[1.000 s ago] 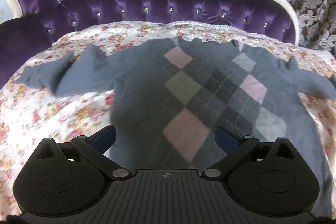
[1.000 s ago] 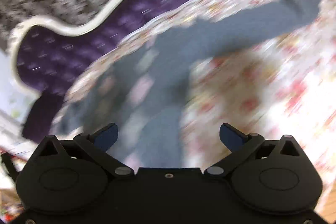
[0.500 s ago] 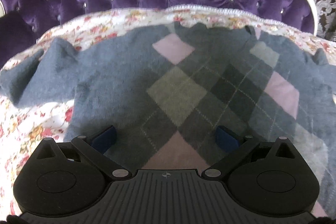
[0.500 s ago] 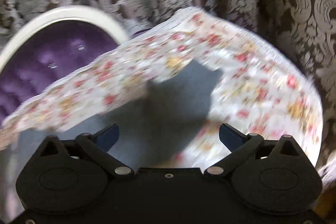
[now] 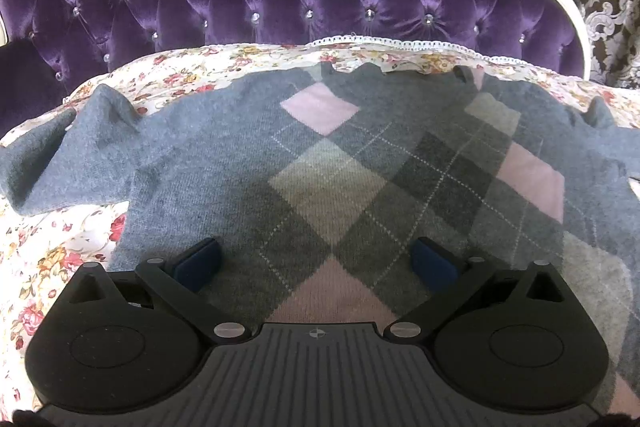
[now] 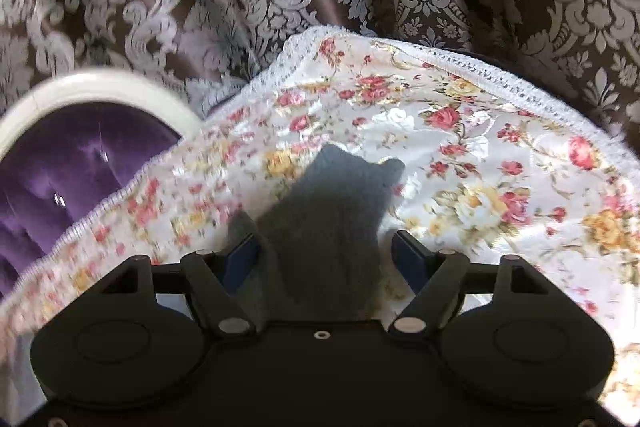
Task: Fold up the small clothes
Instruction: 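Reach the right tool to the sweater's sleeve cuff and grasp it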
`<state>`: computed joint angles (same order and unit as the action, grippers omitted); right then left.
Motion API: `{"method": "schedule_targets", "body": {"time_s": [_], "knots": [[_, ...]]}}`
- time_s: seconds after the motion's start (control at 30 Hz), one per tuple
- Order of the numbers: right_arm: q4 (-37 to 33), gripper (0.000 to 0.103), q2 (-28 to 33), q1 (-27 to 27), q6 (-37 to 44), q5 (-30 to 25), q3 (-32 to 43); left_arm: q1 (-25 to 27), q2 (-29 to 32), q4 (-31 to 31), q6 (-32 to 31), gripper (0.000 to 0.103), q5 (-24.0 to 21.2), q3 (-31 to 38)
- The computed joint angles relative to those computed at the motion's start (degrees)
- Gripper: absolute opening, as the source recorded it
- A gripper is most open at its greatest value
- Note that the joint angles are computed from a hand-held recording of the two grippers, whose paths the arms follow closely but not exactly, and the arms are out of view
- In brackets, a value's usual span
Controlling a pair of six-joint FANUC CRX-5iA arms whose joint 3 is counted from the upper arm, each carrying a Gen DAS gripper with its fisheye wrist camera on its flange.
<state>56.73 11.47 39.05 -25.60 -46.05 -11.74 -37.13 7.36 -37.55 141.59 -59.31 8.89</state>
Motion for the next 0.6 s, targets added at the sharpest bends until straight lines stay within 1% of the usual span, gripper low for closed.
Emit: {"method": "schedule_targets", "body": {"time_s": [0.07, 0.13, 0.17, 0.2, 0.23, 0.3, 0.37, 0.4, 0.43, 0.47, 0.5, 0.53, 0.6], "knots": [[4.13, 0.078, -1.44, -1.52, -6.74, 4.26, -3.15, 0.18, -0.21, 0.22, -0.12, 0.103, 0.34, -0.32], [9.46, 0.076, -3.29, -3.48, -15.63, 8.73, -6.96, 0.14, -0.19, 0.14, -0.09, 0.103, 0.36, -0.3], [11.23, 0.072, -3.96, -4.26, -18.59, 10.2, -8.22, 0.15, -0.25, 0.15, -0.04, 0.103, 0.37, -0.36], [12.07, 0.066, -4.39, -4.83, -20.3, 11.06, -8.96, 0.14, -0.26, 0.01, 0.05, 0.103, 0.43, -0.39], [11.5, 0.063, -4.54, -5.06, -20.37, 11.31, -9.05, 0.05, -0.27, -0.12, 0.17, 0.103, 0.41, -0.4], [8.4, 0.055, -4.27, -4.82, -16.58, 10.62, -7.98, 0.03, -0.22, -0.15, 0.12, 0.103, 0.34, -0.33], [3.83, 0.052, -3.44, -4.02, -9.59, 8.7, -5.63, -0.03, -0.17, -0.22, 0.17, 0.103, 0.23, -0.22], [1.22, 0.048, -2.85, -3.49, -5.76, 7.22, -4.06, -0.04, -0.21, -0.19, 0.17, 0.103, 0.25, -0.26], [-1.24, 0.042, -2.24, -3.01, -2.1, 5.71, -2.41, 0.02, -0.17, -0.15, 0.08, 0.103, 0.24, -0.21], [-3.35, 0.008, -1.94, -2.79, 0.79, 5.21, -1.35, 0.01, -0.15, -0.15, 0.08, 0.103, 0.21, -0.18], [-5.36, 0.01, -1.92, -2.68, 2.49, 5.24, -0.71, 0.02, -0.17, -0.12, 0.1, 0.103, 0.28, -0.22], [-5.47, 0.01, -2.17, -2.5, 2.09, 5.08, -0.81, 0.0, -0.18, -0.13, 0.11, 0.103, 0.24, -0.2], [-3.63, 0.01, -3.21, -1.74, 0.5, 3.64, -1.86, -0.01, -0.19, -0.17, 0.13, 0.103, 0.28, -0.24]]}}
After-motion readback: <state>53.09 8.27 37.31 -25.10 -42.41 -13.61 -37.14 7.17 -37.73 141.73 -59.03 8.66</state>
